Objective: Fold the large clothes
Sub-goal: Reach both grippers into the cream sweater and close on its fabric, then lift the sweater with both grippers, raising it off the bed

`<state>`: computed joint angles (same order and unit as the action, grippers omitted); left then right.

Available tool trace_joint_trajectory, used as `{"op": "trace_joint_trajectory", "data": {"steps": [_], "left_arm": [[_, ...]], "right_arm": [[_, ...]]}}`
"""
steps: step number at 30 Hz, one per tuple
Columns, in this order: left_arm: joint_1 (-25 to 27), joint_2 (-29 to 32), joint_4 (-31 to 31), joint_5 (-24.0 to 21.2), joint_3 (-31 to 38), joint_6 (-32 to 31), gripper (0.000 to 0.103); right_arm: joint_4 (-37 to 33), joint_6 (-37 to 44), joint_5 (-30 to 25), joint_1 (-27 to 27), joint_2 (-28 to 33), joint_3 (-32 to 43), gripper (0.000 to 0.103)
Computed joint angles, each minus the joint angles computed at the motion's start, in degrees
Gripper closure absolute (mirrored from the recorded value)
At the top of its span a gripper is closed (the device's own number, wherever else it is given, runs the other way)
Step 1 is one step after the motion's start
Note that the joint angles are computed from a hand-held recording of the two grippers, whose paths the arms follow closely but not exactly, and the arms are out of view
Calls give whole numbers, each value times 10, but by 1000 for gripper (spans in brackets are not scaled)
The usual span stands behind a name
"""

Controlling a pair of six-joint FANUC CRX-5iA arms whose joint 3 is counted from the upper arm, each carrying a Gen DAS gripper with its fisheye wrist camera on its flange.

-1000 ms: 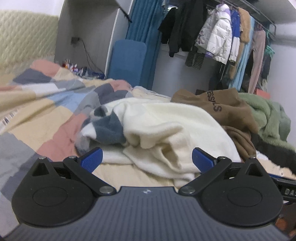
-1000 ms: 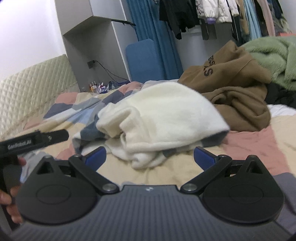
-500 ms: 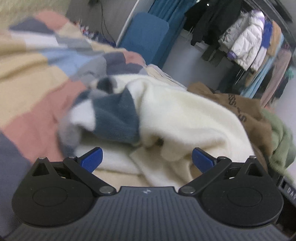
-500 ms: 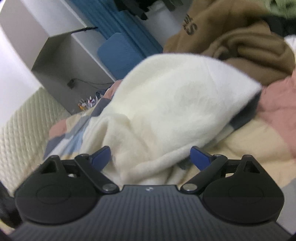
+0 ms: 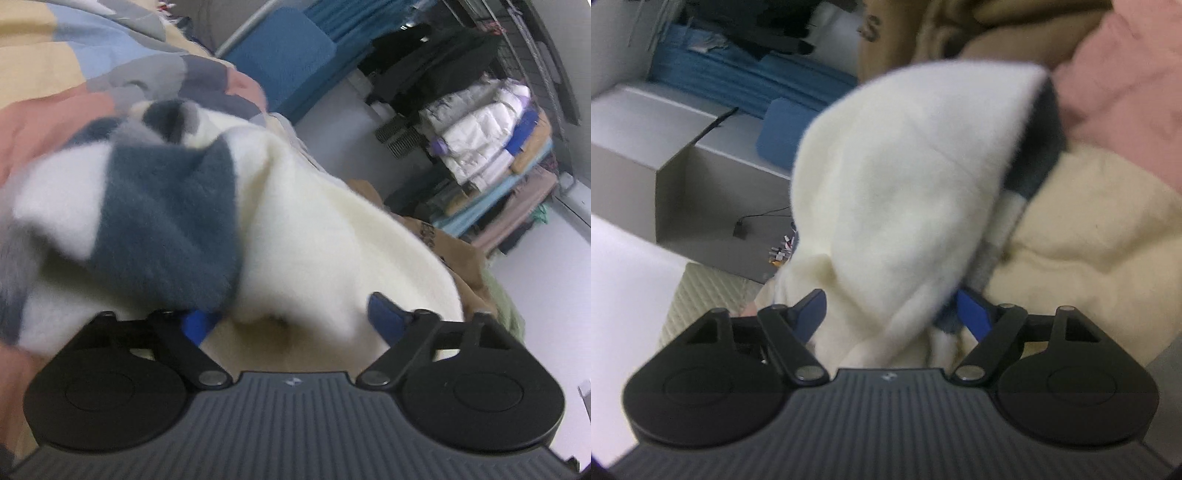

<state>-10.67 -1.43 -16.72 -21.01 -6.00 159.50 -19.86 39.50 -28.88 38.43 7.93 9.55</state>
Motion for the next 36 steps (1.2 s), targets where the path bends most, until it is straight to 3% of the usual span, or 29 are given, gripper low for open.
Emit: {"op": "trace_joint_trajectory", "data": {"steps": [4, 6, 7, 9, 12, 18, 21, 29, 34, 36], "left_arm": [[-2, 8, -35, 19, 5, 36, 51], [4, 4, -16, 39, -5, 25, 68], [7, -3, -1, 53, -15, 17, 74], [-2, -14, -41, 49, -6, 44, 77], [-14, -43, -58, 44, -9, 47, 79], [-60, -128, -119, 5, -24, 122, 79], [-96, -163, -128, -23, -23, 105, 80], [-338, -179, -321, -245, 53, 242, 81], [-462, -144, -359, -366, 97, 290, 80], [-483, -130, -355, -394, 103, 296, 80]], "right_arm": [[0, 4, -3, -3, 22, 23, 43], [6, 7, -4, -3, 24, 27, 68], [18, 8, -2, 0, 21, 23, 73], [6, 40, 1, -4, 13, 25, 83], [-8, 77, 4, -8, -1, 30, 87], [3, 119, 33, -12, -36, 23, 89], [-9, 139, 21, -25, -52, 30, 89], [-121, 301, -23, -79, -132, 1, 89], [-136, 326, -64, -104, -163, -7, 89], [-125, 324, -85, -111, -173, -16, 89]]}}
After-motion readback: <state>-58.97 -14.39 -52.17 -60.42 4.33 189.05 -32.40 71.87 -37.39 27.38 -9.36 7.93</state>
